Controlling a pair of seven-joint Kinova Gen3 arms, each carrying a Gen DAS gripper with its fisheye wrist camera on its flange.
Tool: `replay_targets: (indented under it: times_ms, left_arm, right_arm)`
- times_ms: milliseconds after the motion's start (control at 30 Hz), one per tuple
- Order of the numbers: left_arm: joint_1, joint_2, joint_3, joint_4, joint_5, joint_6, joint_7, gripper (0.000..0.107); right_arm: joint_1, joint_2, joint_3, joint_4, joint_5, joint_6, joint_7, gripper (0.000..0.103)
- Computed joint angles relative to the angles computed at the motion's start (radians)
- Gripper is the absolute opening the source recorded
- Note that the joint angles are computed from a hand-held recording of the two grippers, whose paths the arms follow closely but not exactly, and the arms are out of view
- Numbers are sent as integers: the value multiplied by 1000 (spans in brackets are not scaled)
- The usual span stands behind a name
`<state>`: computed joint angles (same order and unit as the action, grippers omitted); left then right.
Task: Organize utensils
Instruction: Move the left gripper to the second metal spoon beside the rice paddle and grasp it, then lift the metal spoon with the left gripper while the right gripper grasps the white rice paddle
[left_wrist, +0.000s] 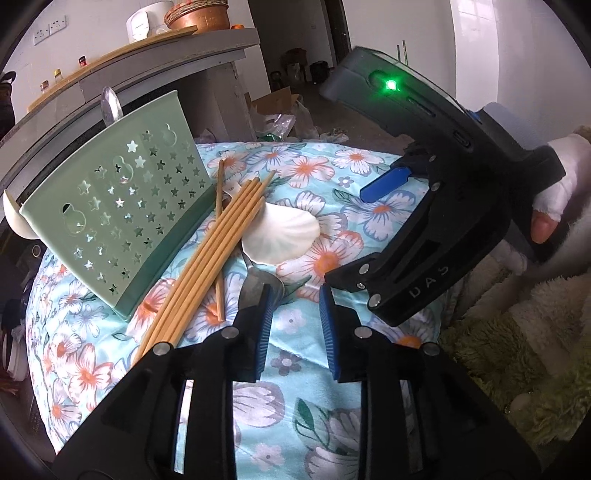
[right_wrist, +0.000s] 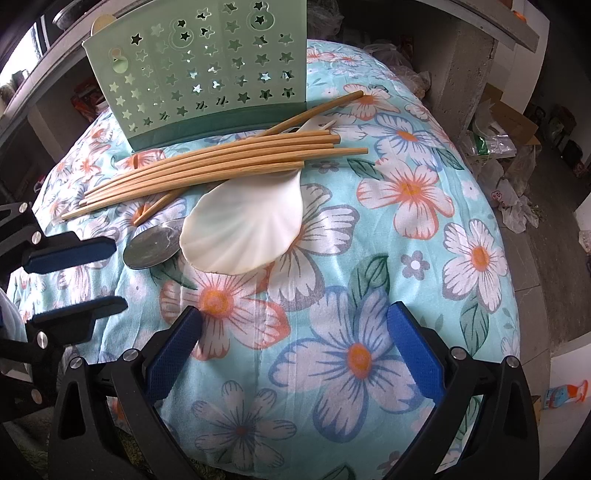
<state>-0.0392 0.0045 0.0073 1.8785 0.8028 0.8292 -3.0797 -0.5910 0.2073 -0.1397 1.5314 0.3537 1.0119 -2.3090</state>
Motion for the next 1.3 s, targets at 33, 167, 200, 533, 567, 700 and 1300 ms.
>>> replay_targets:
  times_ms: [33,167,200,533,567,700,1300]
  left_arm:
    - [-1,-2,-1,2,8,-9,-2,24]
    - [7,6,6,0,-24,-50,28,24]
    - [13,10,12,1,-44,-70,42,24]
    - [53,47,58,14,-126,-208,61,24]
    - [55,49,61,16,-130,-217,61,24]
    - [57,61,71,7,-140,-226,74,24]
    - [34,38,58,9,-47,-184,31,3]
  right_arm:
    - [0,0,0,0,-1,-1,0,97]
    - [1,-1,0,1,0,-1,0,97]
    - [2,0,0,0,-1,-1,1,97]
    - [0,1,0,-2,1,2,-1,98]
    - [0,1,0,-2,1,2,-1,98]
    - [4,4,2,-9,-1,9,8,97]
    - [37,-84,-13,94,-23,-103,-2,97]
